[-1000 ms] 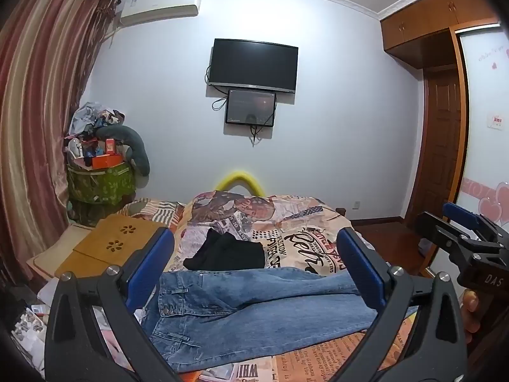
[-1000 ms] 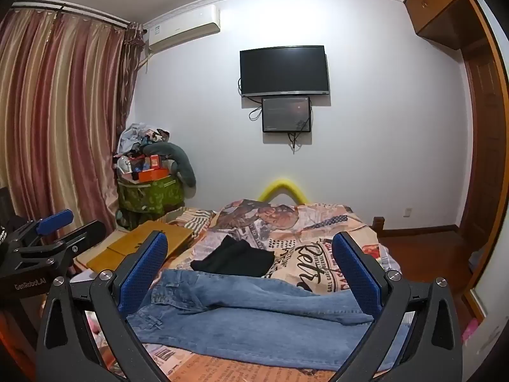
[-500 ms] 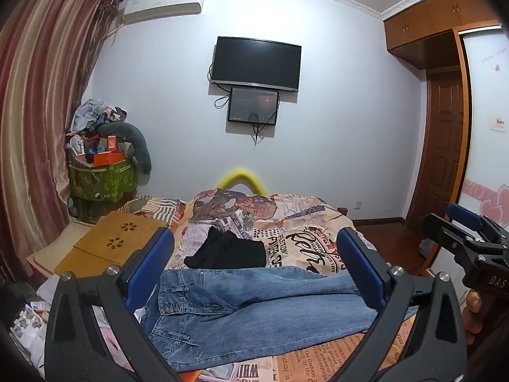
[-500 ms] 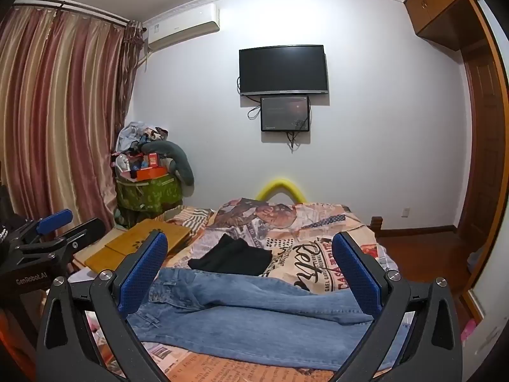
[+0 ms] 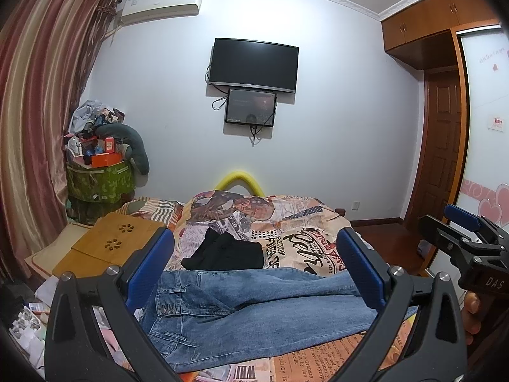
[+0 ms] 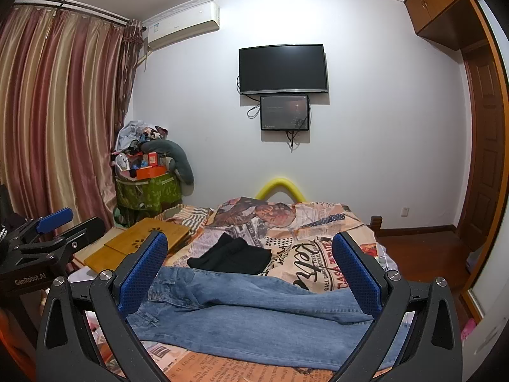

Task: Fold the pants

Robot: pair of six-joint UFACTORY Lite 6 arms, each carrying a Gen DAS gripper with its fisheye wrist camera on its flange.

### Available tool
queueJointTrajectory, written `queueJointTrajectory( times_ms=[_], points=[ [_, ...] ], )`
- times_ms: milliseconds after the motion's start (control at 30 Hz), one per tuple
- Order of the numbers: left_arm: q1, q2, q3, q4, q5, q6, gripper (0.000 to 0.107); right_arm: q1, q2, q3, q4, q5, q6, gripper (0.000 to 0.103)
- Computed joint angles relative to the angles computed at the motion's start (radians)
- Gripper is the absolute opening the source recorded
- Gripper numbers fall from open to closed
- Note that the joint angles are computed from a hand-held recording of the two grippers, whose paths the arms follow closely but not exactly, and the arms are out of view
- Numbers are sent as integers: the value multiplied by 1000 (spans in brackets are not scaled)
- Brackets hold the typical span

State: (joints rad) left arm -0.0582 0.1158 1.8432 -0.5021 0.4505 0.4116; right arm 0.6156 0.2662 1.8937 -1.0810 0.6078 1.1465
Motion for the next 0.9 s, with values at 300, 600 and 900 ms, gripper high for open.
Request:
queueJointTrajectory(
  times_ms=[300,600,900],
  points=[
    [-1,2,2,-14,2,7,103,-1,-1,-7,-4,-4,2,103],
    [1,6,3,-21,3,12,103,-1,0,-8,-4,-5,4,103],
    [6,17,11,-31,4,22,103,-6,8,-9,-2,-12,6,103]
  ],
)
